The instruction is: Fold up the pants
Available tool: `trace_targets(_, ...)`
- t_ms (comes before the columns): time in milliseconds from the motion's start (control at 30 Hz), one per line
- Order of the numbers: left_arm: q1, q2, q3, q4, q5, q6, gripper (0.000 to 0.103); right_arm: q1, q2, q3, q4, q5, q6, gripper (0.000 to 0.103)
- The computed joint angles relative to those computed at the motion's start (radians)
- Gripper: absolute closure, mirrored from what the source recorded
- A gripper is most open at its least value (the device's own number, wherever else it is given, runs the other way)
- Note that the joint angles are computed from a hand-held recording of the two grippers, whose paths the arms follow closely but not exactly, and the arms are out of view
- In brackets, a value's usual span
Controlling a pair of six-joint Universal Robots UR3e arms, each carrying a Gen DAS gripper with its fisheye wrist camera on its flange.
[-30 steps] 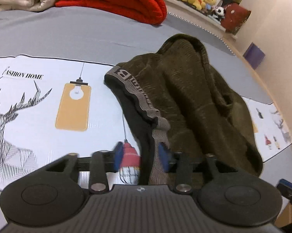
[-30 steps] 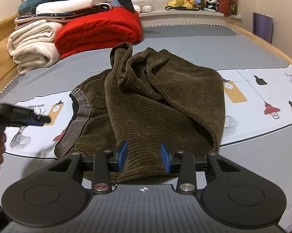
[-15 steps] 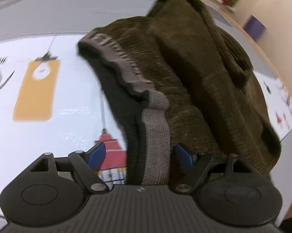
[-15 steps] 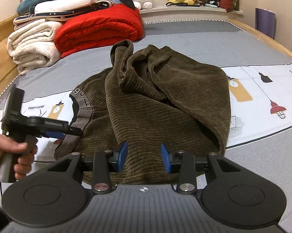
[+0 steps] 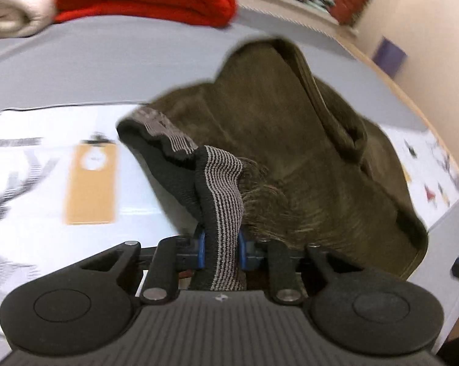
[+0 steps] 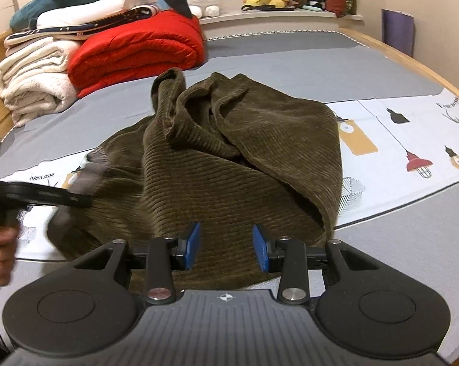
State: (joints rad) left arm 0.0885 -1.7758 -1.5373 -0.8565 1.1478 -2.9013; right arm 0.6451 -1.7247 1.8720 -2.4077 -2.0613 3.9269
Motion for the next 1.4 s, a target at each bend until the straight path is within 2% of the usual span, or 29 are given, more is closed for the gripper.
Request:
trace_targets(133, 0.173, 0.166, -0.016, -0.162, -0.062, 0.068, 0.083, 0.021, 0.014, -0.018, 0.001, -0.007, 0.023, 0.063)
trace_targets(200, 0.265, 0.258, -0.03, -0.231, -0.066, 0.133, 0.083, 0.047, 0.032, -0.035, 0.003, -0.028, 0.019, 0.063)
trace_targets(267, 0.365, 0.348, -0.071, -0.254, -0.066, 0.189, 0.083, 0.076, 0.05, -0.052, 0.003, -0.048, 0.01, 0.063)
trace_targets(367, 0.514, 0.425, -0.159, -0.281, -0.082, 0.216, 0.082, 0.11, 0.066, -0.073, 0.012, -0.073, -0.006, 0.063)
trace_targets(433, 0.59, 0.439, -0.231, -0.307, -0.081, 0.247, 0.076, 0.134, 0.074, -0.087, 0.023, -0.09, -0.009, 0.063)
trace_targets(500, 0.593, 0.379, -0.188, -0.381, 0.002, 0.233, 0.074, 0.152, 0.077, -0.091, 0.025, -0.111, -0.014, 0.063)
trace_targets(567, 0.628, 0.384, -0.193, -0.395, -0.023, 0.219, 0.07, 0.167, 0.077, -0.092, 0.021, -0.137, -0.015, 0.063)
trace_targets(667, 0.609, 0.382, -0.185, -0.366, -0.002, 0.183, 0.056, 0.173, 0.069, -0.078, -0.011, -0.155, -0.023, 0.063)
trace_targets(733, 0.625, 0.355, -0.167, -0.379, -0.021, 0.159, 0.04, 0.174, 0.069, -0.073, -0.028, -0.164, -0.028, 0.063)
trace_targets(767, 0.629, 0.348, -0.157, -0.395, -0.035, 0.14, 0.038, 0.174, 0.07, -0.073, -0.033, -0.17, -0.026, 0.063)
trace_targets(833, 0.631, 0.323, -0.145, -0.401, -0.061, 0.122, 0.038, 0.172, 0.074, -0.071, -0.042, -0.176, -0.022, 0.063)
trace_targets(900, 0.604, 0.302, -0.144, -0.38, -0.047, 0.116, 0.037, 0.173, 0.09, -0.08, -0.052, -0.182, -0.02, 0.063)
trace_targets(1033, 0.514, 0.301, -0.204, -0.227, 0.054, 0.13, 0.037, 0.163, 0.139, -0.121, -0.058, -0.152, -0.041, 0.063)
trace_targets(1133, 0.467, 0.293, -0.226, -0.163, 0.113, 0.147, 0.037, 0.157, 0.188, -0.175, -0.033, -0.122, -0.051, 0.063)
trace_targets(1267, 0.445, 0.273, -0.221, -0.158, 0.135, 0.172, 0.038, 0.152, 0.26, -0.259, 0.007, -0.072, -0.073, 0.063)
trace_targets(1333, 0.432, 0.269, -0.219, -0.163, 0.148, 0.197, 0.042, 0.158, 0.308, -0.315, 0.048, -0.069, -0.095, 0.062)
trace_targets(1400, 0.419, 0.271, -0.227, -0.146, 0.166, 0.225, 0.045, 0.158, 0.345, -0.353, 0.074, -0.06, -0.108, 0.056)
